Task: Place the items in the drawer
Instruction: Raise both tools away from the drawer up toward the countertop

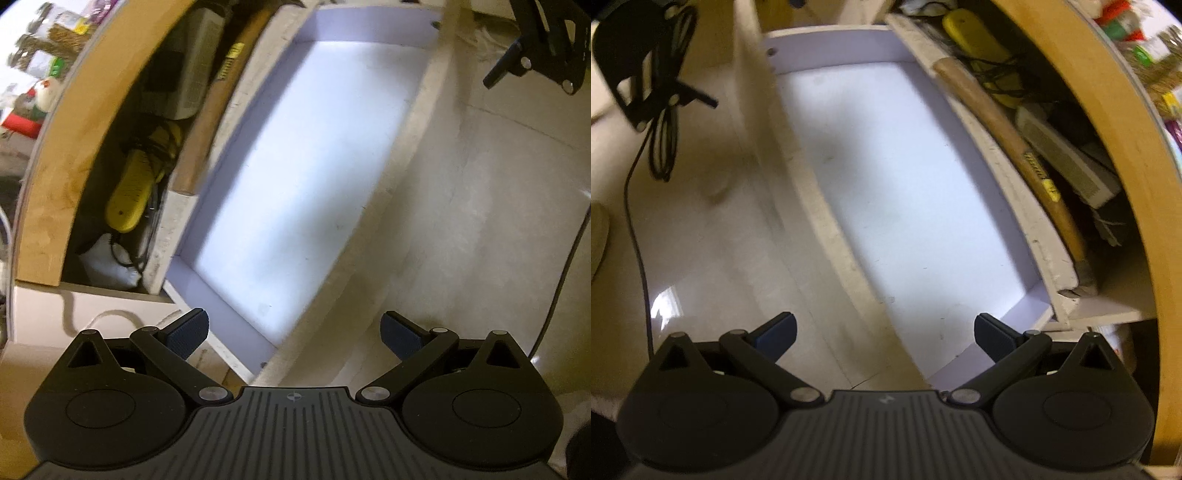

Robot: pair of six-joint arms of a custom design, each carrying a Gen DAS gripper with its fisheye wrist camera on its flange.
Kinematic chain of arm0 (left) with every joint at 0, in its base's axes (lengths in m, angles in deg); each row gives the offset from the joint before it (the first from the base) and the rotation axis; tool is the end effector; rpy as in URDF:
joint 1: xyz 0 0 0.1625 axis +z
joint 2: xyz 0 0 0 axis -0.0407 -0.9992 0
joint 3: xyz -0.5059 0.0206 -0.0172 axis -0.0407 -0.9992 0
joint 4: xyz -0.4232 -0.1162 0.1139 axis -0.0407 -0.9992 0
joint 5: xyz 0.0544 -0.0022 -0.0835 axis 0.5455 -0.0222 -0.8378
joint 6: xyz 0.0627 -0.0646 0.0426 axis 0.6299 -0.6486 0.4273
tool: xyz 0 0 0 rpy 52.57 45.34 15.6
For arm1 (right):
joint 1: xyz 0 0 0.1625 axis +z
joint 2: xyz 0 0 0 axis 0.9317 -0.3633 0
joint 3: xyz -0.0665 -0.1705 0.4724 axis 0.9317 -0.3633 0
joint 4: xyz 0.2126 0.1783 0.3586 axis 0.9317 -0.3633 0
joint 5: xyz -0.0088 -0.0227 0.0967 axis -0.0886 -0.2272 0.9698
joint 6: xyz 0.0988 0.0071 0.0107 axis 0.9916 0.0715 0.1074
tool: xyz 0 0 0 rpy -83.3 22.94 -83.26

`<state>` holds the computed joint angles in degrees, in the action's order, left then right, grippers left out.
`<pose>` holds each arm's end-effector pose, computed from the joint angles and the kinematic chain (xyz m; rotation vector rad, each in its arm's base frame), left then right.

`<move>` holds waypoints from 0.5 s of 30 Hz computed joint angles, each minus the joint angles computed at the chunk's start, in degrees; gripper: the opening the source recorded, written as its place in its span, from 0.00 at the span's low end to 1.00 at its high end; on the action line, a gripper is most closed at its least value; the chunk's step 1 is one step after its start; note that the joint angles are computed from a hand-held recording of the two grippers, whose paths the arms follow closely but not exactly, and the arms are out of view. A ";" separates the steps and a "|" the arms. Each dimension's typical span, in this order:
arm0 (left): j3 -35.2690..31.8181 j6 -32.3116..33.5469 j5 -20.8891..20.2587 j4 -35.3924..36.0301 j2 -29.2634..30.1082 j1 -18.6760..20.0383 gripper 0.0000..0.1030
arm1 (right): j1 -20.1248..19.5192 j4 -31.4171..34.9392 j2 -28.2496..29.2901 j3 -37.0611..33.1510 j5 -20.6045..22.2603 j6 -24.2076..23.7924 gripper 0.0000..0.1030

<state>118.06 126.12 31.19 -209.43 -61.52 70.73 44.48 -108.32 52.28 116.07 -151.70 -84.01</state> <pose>-0.0417 -0.7211 0.3328 0.8353 1.6833 -0.1353 0.4292 -0.8110 -0.0460 1.7720 -1.7198 -0.0266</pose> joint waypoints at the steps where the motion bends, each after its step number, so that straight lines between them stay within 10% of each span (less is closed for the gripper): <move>1: -0.23 -0.19 0.06 -1.01 0.14 -0.07 1.00 | 0.04 -0.27 0.03 -0.32 0.33 1.25 1.00; 6: -1.78 -9.03 0.18 0.88 0.07 -0.35 1.00 | 0.28 0.86 0.15 -2.18 2.03 10.24 1.00; 15: -5.80 -47.02 -0.80 23.93 -2.28 -0.35 1.00 | 0.62 7.23 0.16 -5.09 3.06 33.21 1.00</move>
<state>112.26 79.10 30.39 -185.50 -63.81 70.38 45.10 -101.09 52.44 110.98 -148.64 -50.80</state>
